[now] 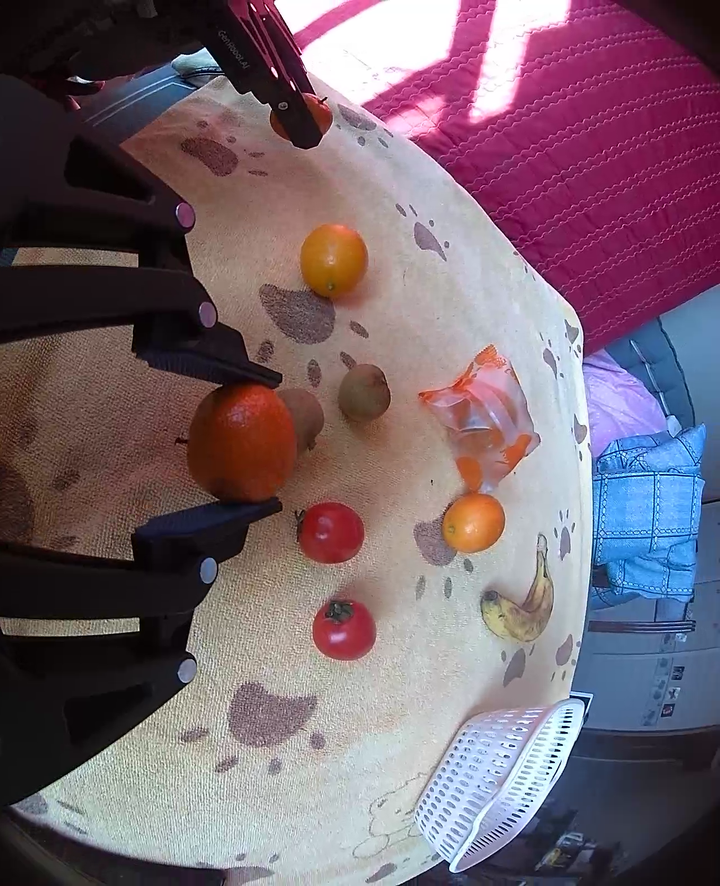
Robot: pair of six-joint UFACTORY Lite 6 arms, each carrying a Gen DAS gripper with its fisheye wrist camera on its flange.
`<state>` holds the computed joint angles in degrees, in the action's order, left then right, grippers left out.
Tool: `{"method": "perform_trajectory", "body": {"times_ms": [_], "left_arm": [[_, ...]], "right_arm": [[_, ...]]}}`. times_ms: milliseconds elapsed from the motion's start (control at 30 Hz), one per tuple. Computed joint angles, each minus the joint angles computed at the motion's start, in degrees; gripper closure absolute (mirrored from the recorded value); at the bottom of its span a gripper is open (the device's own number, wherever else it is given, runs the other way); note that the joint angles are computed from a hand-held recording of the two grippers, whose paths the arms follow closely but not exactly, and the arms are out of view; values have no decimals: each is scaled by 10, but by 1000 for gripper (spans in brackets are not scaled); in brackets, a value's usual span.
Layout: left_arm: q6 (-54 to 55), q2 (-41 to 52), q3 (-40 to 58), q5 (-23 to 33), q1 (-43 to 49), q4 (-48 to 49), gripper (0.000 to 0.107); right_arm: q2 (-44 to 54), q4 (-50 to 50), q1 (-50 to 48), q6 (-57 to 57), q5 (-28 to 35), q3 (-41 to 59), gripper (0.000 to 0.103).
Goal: Organize fruits
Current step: 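Carry the large orange into the white basket and open the right tool while the left tool holds its tangerine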
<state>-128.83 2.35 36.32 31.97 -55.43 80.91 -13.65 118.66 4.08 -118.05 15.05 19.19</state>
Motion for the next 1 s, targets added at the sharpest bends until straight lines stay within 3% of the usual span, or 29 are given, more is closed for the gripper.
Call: {"method": "perform_trajectory", "body": {"times_ms": [200,333,533,767,1000], "left_arm": [[31,25,47,-4,10,-3,66],[52,46,84,-9,13,-5,66],[92,90,151,-17,25,-16,66],[127,129,207,-18,37,-40,66],[156,159,253,-9,32,-60,66]], "right_arm": [[-65,-252,-122,212,38,32,62],[-31,-271,-207,214,54,101,62],[127,-245,-301,207,63,266,62],[307,-289,-324,279,27,452,62],[469,-569,-333,570,24,636,62]]}}
